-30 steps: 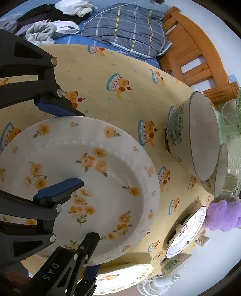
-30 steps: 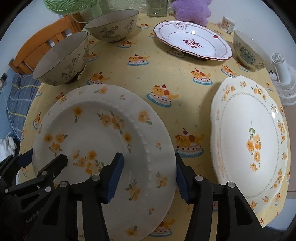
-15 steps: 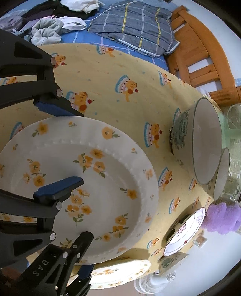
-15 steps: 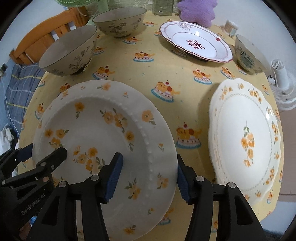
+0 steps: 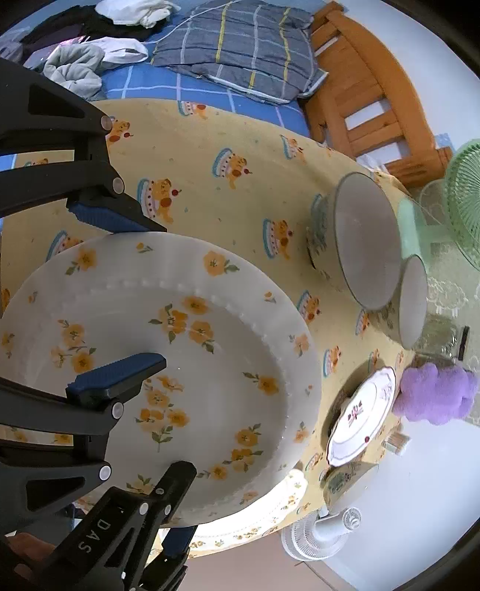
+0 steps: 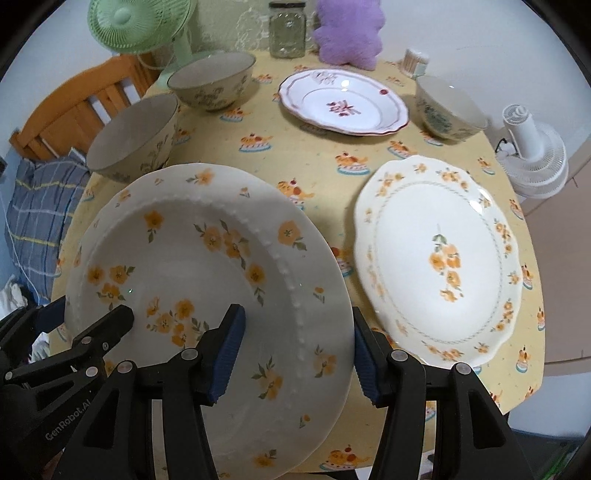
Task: Organize plates and bowls
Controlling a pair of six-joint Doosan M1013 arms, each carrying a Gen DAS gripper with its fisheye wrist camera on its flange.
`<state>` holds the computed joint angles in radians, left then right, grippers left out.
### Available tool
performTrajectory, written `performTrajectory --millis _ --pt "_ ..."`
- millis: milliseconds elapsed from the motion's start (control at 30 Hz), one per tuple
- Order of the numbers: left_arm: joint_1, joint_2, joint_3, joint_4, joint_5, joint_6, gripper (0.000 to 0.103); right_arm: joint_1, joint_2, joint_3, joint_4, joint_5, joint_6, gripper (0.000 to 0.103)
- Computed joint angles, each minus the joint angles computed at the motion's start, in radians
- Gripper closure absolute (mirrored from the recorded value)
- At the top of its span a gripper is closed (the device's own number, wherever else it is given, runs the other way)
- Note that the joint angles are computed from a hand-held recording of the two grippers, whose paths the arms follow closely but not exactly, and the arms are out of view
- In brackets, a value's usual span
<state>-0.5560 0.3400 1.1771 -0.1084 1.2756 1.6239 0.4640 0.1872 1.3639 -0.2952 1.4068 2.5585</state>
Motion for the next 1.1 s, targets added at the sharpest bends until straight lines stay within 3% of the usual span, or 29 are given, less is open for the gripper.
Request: performTrajectory --millis 367,1100 --pt "-0.072 -0.01 -0.012 0.055 0.003 -0.121 0.041 -0.034 -0.083 0.078 0.005 -0.044 -0.044 0.045" --pt "-0.237 0.088 -0.139 0.079 0.04 -0.216 0.041 -0.227 -0.243 0.24 0.04 -0.058 -0.173 0.045"
